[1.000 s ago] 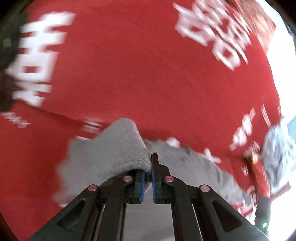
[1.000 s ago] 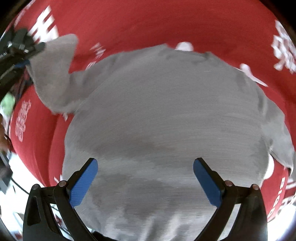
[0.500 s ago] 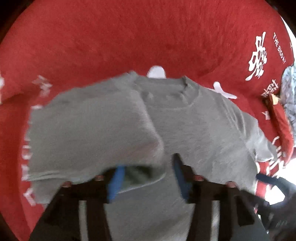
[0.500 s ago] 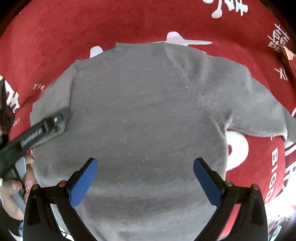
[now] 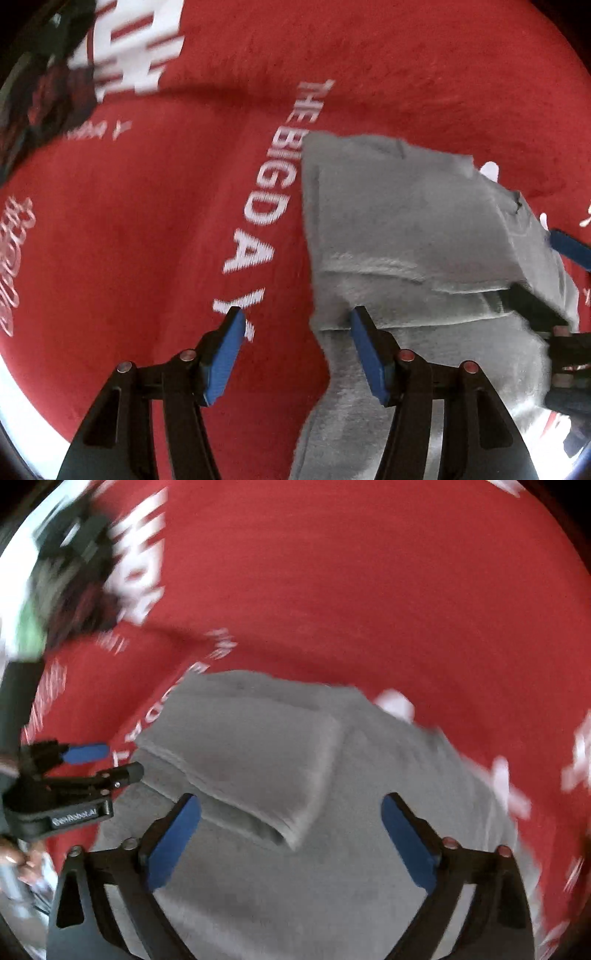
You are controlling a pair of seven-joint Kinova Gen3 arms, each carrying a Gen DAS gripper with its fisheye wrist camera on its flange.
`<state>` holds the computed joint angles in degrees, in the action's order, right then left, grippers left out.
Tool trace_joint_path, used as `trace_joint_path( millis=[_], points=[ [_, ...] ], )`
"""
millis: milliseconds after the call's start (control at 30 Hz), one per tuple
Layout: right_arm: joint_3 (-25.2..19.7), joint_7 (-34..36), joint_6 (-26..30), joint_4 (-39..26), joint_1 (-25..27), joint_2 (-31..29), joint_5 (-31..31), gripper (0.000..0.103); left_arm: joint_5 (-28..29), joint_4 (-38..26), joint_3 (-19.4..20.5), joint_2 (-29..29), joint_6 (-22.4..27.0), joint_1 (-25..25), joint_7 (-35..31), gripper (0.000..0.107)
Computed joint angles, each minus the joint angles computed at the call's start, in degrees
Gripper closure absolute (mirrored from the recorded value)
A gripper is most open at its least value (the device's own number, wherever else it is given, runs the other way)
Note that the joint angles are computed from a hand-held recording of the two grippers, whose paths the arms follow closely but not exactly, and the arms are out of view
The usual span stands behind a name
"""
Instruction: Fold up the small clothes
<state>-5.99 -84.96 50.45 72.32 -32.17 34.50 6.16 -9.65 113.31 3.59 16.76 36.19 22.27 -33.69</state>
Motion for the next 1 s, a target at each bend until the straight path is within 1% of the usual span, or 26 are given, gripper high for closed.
trace_joint_path(
  millis=[33, 67, 100, 133, 200, 233, 267, 300, 333, 367, 400, 467, 567, 633, 667, 700, 733, 767, 800, 833, 900, 933, 967, 1000],
  points=[
    [1.50, 1.08, 1.59, -1.77, -2.35, 1.80, 1.39, 0.017, 0.70, 0.98, 0.05, -0.24, -1.55, -0.49, -0.04, 0.047],
    [4.06, 2.83, 3.46, -3.45, -4.93, 3.65, 1.86, 0.025, 1.19, 1.66, 0.02, -0.43, -2.72, -0.88, 0.08, 0.045],
    [6.71, 4.68, 4.67, -4.74, -7.03, 5.28, 1.48, 0.028, 0.77, 1.83, -0.29, -0.34, -2.95, -0.68, 0.72, 0.037],
    [9.37, 6.17, 5.00, -5.31, -8.94, 6.51, 0.90, 0.030, -0.55, 1.47, -1.31, 0.10, -2.26, 0.57, 2.29, 0.031],
    [14.68, 8.11, 2.92, -4.71, -12.86, 6.93, -0.82, 0.030, -0.92, 1.63, -1.29, 0.57, -3.22, 0.54, 2.94, 0.031],
    [17.33, 8.08, 1.91, -4.56, -14.66, 7.17, -2.31, 0.048, -0.47, 1.93, -1.08, 0.45, -3.67, 0.01, 2.50, 0.031],
    [19.34, 7.12, 1.83, -5.27, -15.55, 7.50, -4.64, 0.089, -0.43, 1.73, -1.00, 0.71, -3.70, -0.09, 2.28, 0.031],
    [20.30, 5.23, 2.62, -6.70, -15.39, 7.99, -6.97, 0.093, -0.56, 1.53, -0.95, 0.75, -3.39, -0.08, 1.96, 0.031],
    [20.22, 2.90, 3.08, -7.42, -14.17, 7.91, -9.30, 0.094, -0.86, 0.83, -0.97, 1.04, -2.72, 0.21, 1.95, 0.031],
    [19.61, 0.57, 2.77, -7.21, -11.89, 7.03, -11.63, 0.094, -1.23, 0.26, -1.02, 1.37, -2.16, 0.56, 2.03, 0.031],
    [18.18, -1.76, 1.64, -6.33, -9.23, 6.25, -13.96, 0.094, -1.48, -0.17, -1.02, 1.59, -1.67, 0.75, 1.94, 0.031],
    [16.04, -6.42, -1.75, -1.79, -3.92, 2.49, -18.62, 0.094, -1.51, -0.86, -0.95, 2.25, -1.39, 0.52, 1.23, 0.031],
    [13.38, -13.41, -6.81, 5.91, 4.04, -1.29, -25.61, 0.094, -1.34, -1.27, -0.84, 2.49, -1.06, 0.27, 0.09, 0.031],
    [12.76, -18.07, -7.92, 11.04, 9.35, -2.51, -30.27, 0.096, -0.99, -1.56, -0.69, 2.63, -0.80, -0.07, -0.86, 0.031],
    [11.70, -20.40, -8.73, 12.54, 11.69, -2.75, -32.60, 0.095, -0.42, -1.77, -0.42, 2.62, -0.37, -0.53, -1.69, 0.031],
    [10.52, -22.73, -8.94, 14.25, 14.35, -2.40, -34.93, 0.095, 0.50, -2.29, -0.03, 2.81, 0.28, -1.33, -2.94, 0.031],
    [8.97, -24.67, -9.61, 16.35, 17.00, -2.79, -37.26, 0.092, 2.15, -3.13, 0.69, 2.97, 1.27, -2.90, -5.13, 0.031],
    [7.11, -25.68, -10.17, 18.09, 19.65, -3.10, -39.17, 0.091, 3.20, -3.92, 0.90, 3.49, 1.33, -3.93, -6.69, 0.031],
    [4.93, -25.76, -9.96, 18.99, 22.31, -3.28, -40.16, 0.091, 4.31, -4.09, 1.12, 3.29, 0.76, -5.18, -8.61, 0.031],
    [2.27, -24.90, -9.58, 19.45, 24.86, -3.62, -40.21, 0.089, 5.32, -4.46, 1.30, 3.29, 0.06, -6.56, -10.85, 0.031],
    [-2.96, -21.84, -8.39, 18.65, 29.42, -3.58, -38.60, 0.073, 7.30, -6.38, 0.87, 4.38, 0.41, -8.44, -15.15, 0.031],
    [-5.45, -21.05, -8.81, 17.81, 30.51, -3.54, -36.58, 0.050, 8.63, -7.97, 1.92, 5.56, 1.18, -10.80, -17.48, 0.031],
    [-7.64, -19.83, -9.32, 16.62, 31.15, -3.21, -34.42, 0.042, 9.66, -9.02, 2.23, 6.42, 1.52, -12.10, -18.88, 0.031],
    [-9.85, -18.26, -10.28, 14.95, 31.55, -2.14, -32.19, 0.042, 10.69, -9.96, 1.55, 7.19, 1.65, -12.33, -20.15, 0.031]
  ],
)
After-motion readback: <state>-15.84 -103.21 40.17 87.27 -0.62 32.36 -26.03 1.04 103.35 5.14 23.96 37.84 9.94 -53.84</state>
